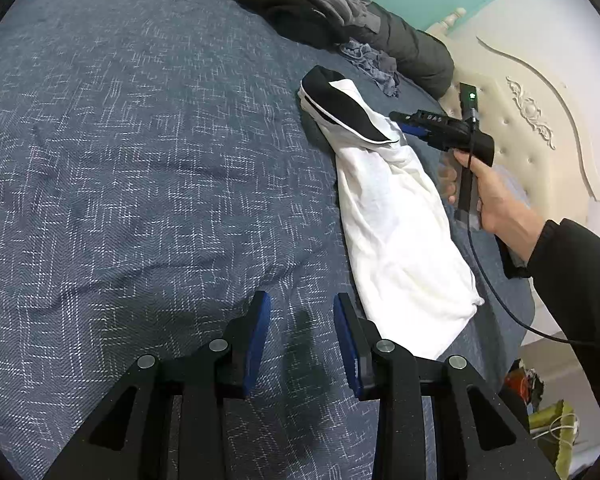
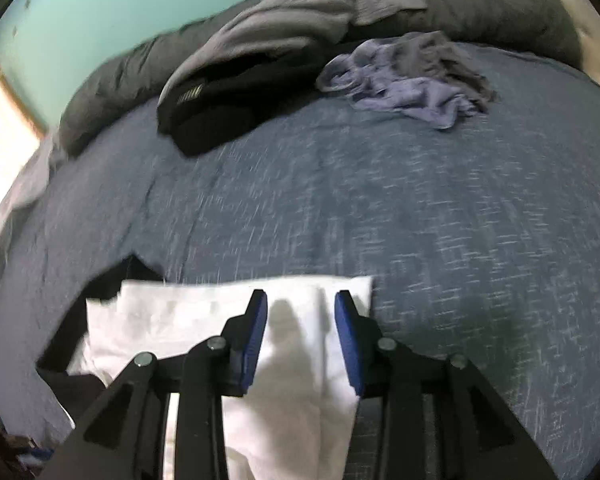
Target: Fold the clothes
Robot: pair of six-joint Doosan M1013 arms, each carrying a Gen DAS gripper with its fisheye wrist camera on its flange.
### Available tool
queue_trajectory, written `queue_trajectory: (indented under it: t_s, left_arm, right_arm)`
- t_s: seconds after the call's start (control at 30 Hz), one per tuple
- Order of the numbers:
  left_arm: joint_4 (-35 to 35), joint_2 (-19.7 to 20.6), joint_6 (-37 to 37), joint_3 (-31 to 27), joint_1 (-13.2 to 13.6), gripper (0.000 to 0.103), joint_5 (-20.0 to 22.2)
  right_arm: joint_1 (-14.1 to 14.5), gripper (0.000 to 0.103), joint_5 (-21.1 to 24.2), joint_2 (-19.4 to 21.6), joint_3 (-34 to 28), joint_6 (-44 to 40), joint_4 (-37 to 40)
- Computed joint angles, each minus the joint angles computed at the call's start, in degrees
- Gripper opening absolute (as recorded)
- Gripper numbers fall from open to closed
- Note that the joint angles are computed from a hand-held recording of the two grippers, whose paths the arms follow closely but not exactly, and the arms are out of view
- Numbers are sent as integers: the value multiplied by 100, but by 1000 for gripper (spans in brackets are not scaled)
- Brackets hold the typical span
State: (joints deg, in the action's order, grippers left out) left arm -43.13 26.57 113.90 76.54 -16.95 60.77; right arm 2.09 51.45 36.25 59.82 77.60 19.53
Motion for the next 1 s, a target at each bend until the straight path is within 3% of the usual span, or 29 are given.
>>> queue_trajectory:
  t_s: [0.03, 0.07, 0.3, 0.47, 0.63, 0.7, 0.77, 0.87, 1.0]
  left_arm:
    - [14, 0, -5, 1, -1, 36, 2]
    - [23, 1, -9, 2, -1, 36, 4]
    - [20, 1, -13, 20, 14, 37, 9]
    - [20, 9, 1, 24, 6, 37, 27]
    - [30, 17, -17, 17, 15, 37, 30]
    - [28, 19, -16, 12, 20, 37, 34]
    - [22, 18, -18, 6, 25, 37, 33]
    - [-15, 0, 11, 19, 35, 37, 21]
    - [-59, -33, 65, 39, 35, 38, 7]
  right_arm:
    - [8, 11, -42, -16, 26, -36, -22]
    - [17, 4, -85, -34, 54, -73, -43]
    - [-3, 3, -698, -209, 284, 25, -223]
    - [11, 3, -525, -131, 162, 383, -693]
    - [23, 3, -14, 60, -84, 939, -1004]
    - [8, 10, -26, 33, -60, 1107, -1037]
    - [-18, 34, -331, -113, 117, 1182, -1055]
    - [-130, 35, -397, -370, 403, 189, -67]
    - [-44, 35, -65, -668, 687, -1280, 632]
